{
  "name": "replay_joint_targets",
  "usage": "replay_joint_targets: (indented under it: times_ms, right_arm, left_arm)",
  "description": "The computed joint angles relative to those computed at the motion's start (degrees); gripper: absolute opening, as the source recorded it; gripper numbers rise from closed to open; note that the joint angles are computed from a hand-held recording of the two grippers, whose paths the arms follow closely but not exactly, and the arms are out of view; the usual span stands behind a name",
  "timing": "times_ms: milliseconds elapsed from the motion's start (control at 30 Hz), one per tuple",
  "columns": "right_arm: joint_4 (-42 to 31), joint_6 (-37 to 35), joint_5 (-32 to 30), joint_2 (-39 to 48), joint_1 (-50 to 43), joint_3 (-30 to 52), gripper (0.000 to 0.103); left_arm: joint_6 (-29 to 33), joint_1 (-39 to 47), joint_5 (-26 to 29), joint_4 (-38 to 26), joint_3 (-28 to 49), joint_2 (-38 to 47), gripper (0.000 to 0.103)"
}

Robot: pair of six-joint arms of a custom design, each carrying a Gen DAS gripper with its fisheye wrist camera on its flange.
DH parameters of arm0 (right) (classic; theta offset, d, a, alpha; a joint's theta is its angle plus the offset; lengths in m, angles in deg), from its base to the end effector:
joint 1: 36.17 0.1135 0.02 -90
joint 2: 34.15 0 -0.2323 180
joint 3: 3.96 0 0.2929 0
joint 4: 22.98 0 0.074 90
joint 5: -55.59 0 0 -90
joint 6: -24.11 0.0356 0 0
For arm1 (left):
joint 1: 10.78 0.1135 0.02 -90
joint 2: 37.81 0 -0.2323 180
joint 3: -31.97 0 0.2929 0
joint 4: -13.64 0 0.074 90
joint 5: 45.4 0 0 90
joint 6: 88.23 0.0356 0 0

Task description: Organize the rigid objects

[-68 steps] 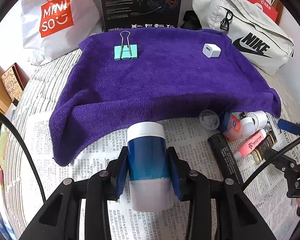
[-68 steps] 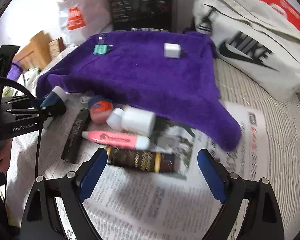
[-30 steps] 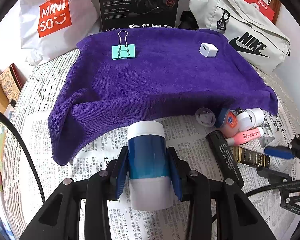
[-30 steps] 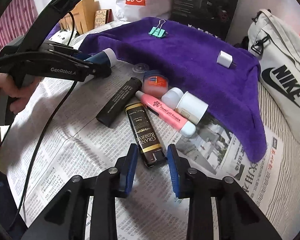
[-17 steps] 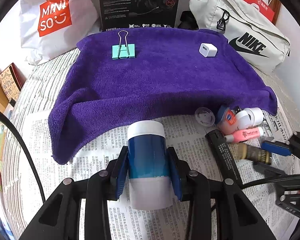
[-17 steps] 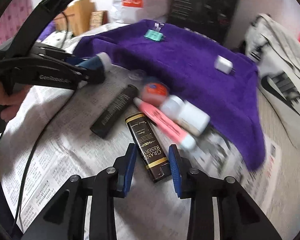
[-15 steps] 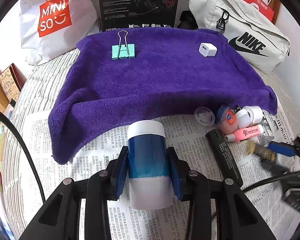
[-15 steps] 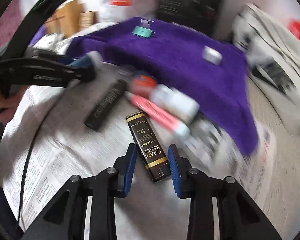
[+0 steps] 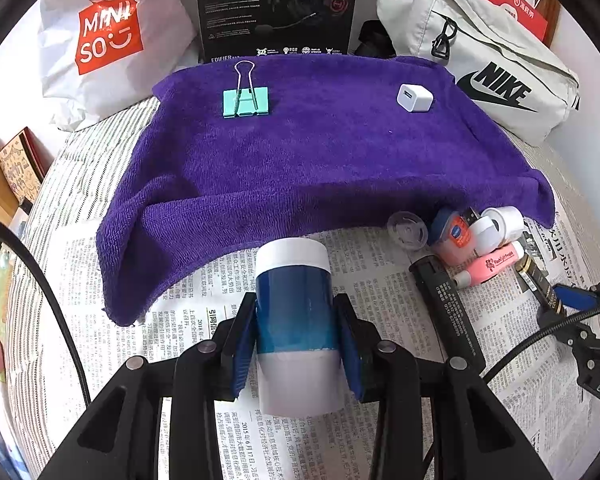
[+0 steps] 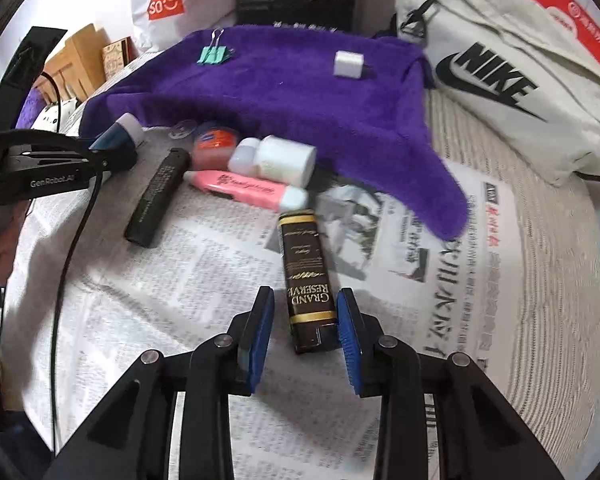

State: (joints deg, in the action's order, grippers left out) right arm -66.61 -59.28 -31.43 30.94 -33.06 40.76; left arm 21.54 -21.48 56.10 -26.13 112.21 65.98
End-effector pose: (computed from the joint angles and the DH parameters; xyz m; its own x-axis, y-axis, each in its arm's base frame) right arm 0.2445 0.0114 0.1238 -0.8951 0.0665 -0.4408 0.0721 0.9974 0.0040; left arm 0.3846 -0.0799 0.1248 -0.7349 0.4762 -0.4828 0.5510 0.8344 -0.0158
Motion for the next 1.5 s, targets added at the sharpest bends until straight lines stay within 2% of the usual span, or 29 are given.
replay_joint_targets:
  times_ms: [100,167,200,300,367,400,433,800,1033,1200,1500]
  right_arm:
    - [-0.6,-1.1,-3.4,0.1,0.2,0.7,0.033]
    - [0.4,-1.3,-0.4,1.7,1.5,1.2,0.036]
    - [0.9,-1.2,0.0,2.3,1.4,1.5,0.039]
    - [2.1,-0.8,-0.2,4.5,0.8,2.7,0.04]
    - [2.9,-0.5,0.7,5.9,1.2,3.4,0.039]
    - [3.2,-0.5,1.1,5.9,1.5,3.4,0.034]
    - [3.3,-0.6,1.4,6.2,2.2,3.7,0.024]
    - [3.6,3.8,6.1,7.5,5.4,4.3,0.024]
    - [2.1,3.7,1.9,6.7,2.4,4.9,0.024]
    - [0.9,3.6,1.7,1.9,2.0,3.8,0.024]
    - [-0.1,2.8,1.6,1.5,1.5,4.5,0.024]
  left_arm:
    - [0.1,-0.1,-0.1,-0.1,0.0,0.0,0.036]
    - [0.2,0.0,0.0,-0.1,0.0,0.0,0.036]
    - [0.2,0.0,0.0,-0.1,0.0,-0.1,0.036]
    - [0.2,0.1,0.2,-0.2,0.0,-0.1,0.036]
    - [0.2,0.1,0.2,-0.2,0.0,-0.1,0.036]
    - [0.2,0.1,0.2,-0.2,0.0,-0.1,0.036]
    - [0.2,0.1,0.2,-0.2,0.0,-0.1,0.036]
    - [0.2,-0.2,0.0,1.1,-0.9,-0.5,0.036]
    - [1.0,1.5,2.6,-1.0,-0.3,-0.8,0.034]
    - [0.7,3.7,5.9,-3.0,0.0,-2.3,0.034]
    - [1.6,5.4,8.1,-5.0,0.8,-3.3,0.034]
